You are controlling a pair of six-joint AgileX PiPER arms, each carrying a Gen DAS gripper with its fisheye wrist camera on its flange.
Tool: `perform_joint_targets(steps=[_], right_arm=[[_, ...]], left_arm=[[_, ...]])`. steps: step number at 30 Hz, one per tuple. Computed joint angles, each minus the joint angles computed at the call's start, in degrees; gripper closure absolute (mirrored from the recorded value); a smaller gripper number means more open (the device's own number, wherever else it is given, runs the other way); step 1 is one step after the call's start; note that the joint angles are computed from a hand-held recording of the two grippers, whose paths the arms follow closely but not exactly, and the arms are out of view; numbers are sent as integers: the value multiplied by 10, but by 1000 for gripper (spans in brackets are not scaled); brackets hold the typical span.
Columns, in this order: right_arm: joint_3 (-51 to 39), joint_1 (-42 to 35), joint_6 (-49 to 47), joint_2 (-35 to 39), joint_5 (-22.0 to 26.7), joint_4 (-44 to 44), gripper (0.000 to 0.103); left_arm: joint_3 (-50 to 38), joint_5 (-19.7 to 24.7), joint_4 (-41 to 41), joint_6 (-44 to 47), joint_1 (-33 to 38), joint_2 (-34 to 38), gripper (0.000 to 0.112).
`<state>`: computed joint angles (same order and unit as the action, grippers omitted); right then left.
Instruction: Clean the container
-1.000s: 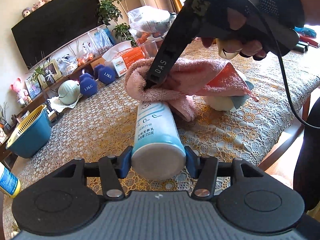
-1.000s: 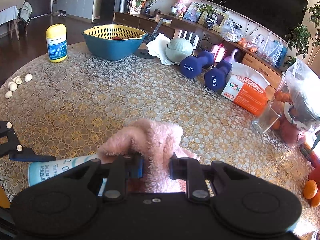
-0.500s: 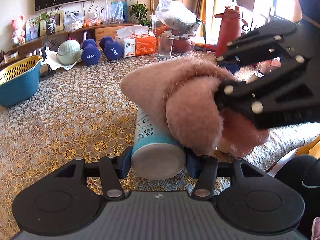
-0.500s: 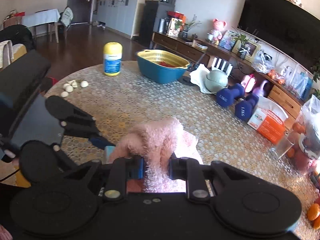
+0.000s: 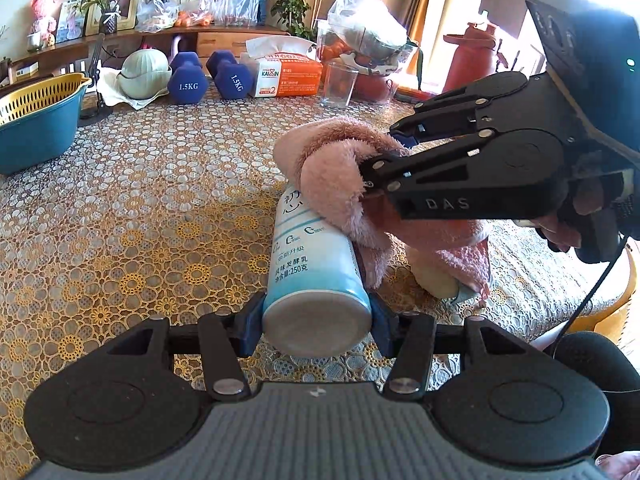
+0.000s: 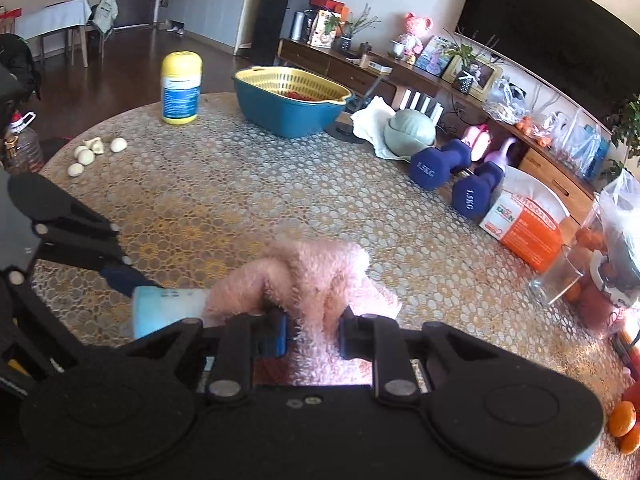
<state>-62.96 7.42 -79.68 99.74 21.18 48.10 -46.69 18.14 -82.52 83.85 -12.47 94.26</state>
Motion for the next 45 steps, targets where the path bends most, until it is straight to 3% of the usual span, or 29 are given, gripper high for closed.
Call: perform_joint_targets(steps=[8,13,21,29,38,45], right_arm=[[-36,-7,123,55,-52,-101,82],[-14,-26,39,28,-46,6,82],[63,-76,-175,-73,55,165,82],[104,-74,-187,-119,117,121,82],[91,-18,-160,-76,69,101,82],[50,-12,-113,-34,37,83,82]], left_arm=[[-4,11,7,-14,6,2,59],[-11,22,24,-38,11,6,59],[-11,22,22,-37,11,5,59],[-12,18,21,-34,10,5,59],[-19,18,55,-72,13,9,59],[-15,18,41,-51,20,12,59]])
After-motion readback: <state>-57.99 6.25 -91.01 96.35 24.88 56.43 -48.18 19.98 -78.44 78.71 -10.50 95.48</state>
